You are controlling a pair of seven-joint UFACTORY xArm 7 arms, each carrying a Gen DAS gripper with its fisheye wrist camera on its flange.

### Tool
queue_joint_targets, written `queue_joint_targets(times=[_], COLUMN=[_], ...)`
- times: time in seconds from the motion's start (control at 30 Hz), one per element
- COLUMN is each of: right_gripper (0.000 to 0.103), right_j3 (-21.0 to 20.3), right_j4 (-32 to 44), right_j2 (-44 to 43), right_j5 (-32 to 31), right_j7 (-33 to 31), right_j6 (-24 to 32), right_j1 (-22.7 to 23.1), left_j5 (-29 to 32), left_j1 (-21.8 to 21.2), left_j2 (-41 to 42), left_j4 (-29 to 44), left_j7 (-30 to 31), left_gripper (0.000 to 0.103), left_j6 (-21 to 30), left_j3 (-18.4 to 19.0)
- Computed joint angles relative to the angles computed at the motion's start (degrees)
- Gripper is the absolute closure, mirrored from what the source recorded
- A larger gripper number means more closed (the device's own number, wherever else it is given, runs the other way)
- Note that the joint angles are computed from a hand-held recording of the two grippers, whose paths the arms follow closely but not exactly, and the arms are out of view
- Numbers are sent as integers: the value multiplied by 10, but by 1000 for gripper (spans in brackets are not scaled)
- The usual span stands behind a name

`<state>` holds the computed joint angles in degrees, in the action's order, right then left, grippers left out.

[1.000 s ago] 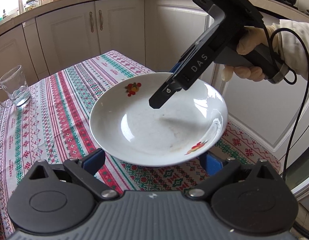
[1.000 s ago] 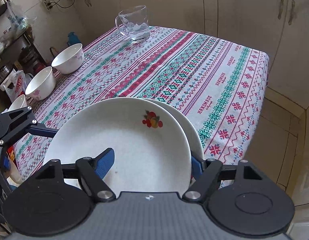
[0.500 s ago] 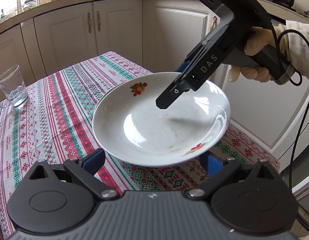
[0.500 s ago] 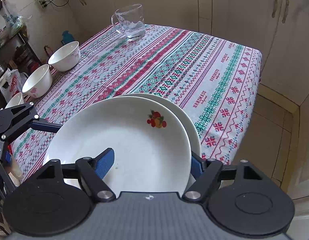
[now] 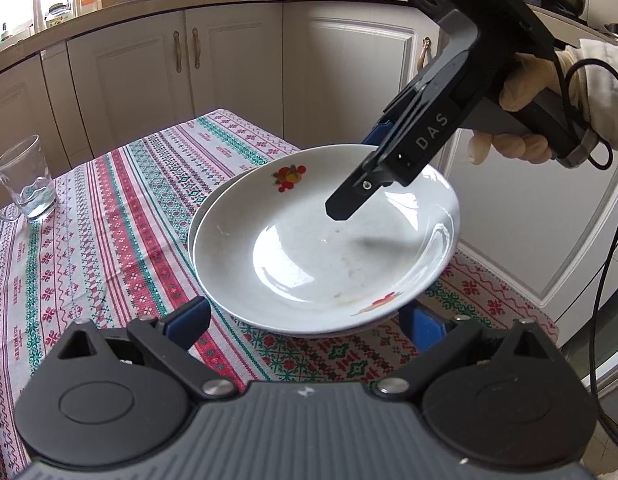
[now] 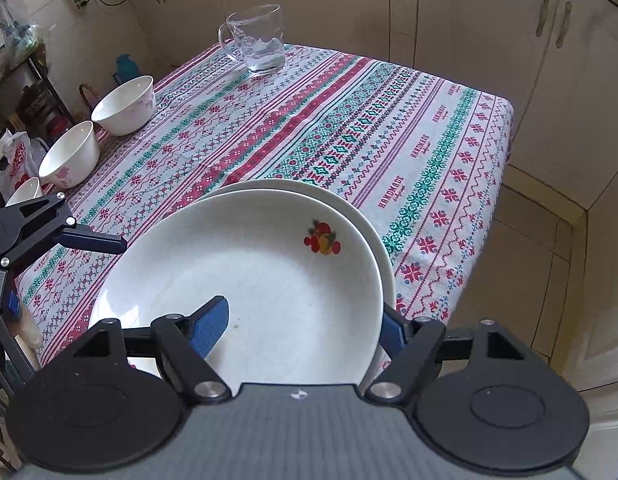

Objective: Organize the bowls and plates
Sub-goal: 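Carry the held plate with the right gripper over the plate stack, then lower the plate onto the stack and open the right gripper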

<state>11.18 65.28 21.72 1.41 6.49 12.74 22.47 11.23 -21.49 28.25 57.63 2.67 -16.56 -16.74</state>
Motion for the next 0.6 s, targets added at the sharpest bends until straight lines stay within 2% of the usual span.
queue_joint_targets(times=[0.33,0.6], right_gripper=[19,11], right_j3=[-24,-49], right_j4=[-12,-14], right_j2=[-15,-18], right_j5=[-30,-78], right_j7=[38,88], right_j6=[2,12], right_j1=[22,47], left_j5=[7,2], left_j1=[9,-2], left_j2=[7,9], left_j4=[5,5], left_j7=[-2,3], left_gripper=[4,4], left_j6=[0,1], left_j3=[-6,5])
